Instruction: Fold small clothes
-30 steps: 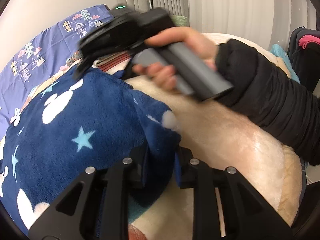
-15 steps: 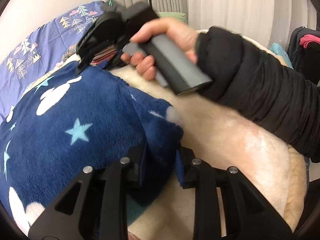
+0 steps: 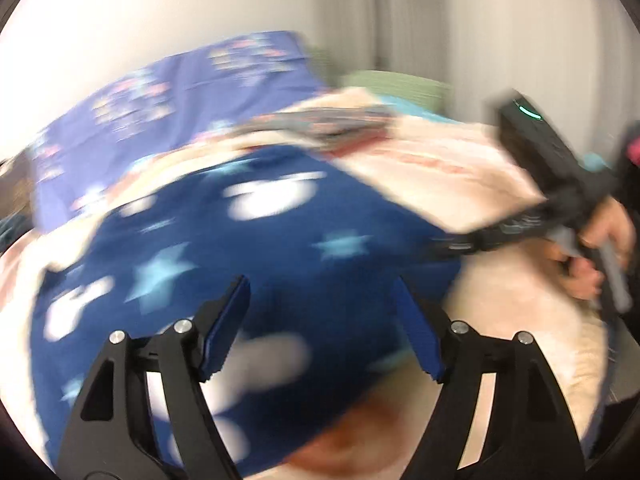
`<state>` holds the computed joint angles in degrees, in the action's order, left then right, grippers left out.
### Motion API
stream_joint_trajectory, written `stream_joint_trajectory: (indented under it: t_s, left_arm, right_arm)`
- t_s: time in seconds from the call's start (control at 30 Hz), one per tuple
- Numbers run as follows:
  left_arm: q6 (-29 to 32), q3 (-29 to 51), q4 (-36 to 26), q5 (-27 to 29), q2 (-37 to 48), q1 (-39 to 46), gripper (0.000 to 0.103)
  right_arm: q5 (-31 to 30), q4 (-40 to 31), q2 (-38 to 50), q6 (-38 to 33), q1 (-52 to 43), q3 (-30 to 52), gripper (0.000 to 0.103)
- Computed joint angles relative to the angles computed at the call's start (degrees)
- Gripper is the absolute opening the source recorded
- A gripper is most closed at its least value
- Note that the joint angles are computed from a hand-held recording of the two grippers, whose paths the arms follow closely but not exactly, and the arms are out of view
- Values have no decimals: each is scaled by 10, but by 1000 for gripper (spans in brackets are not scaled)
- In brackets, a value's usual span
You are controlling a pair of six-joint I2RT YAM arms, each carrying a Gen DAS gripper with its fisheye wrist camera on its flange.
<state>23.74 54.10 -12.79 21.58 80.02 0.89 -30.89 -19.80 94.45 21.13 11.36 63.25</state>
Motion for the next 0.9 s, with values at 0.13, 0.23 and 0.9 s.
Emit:
stream_joint_trajectory:
  t_s: [0.13, 0.23, 0.9]
  left_arm:
    - [-8, 5, 20, -74, 26, 128, 80]
    - [-55, 74, -16, -93, 103, 220, 82]
    - [39, 185, -170, 280, 207, 522, 43]
  right_arm:
    - [16, 49, -6, 22, 6, -57, 12]
    - [74, -19, -14, -6, 30, -12, 19]
    - [682, 57, 233, -411, 601, 295, 55]
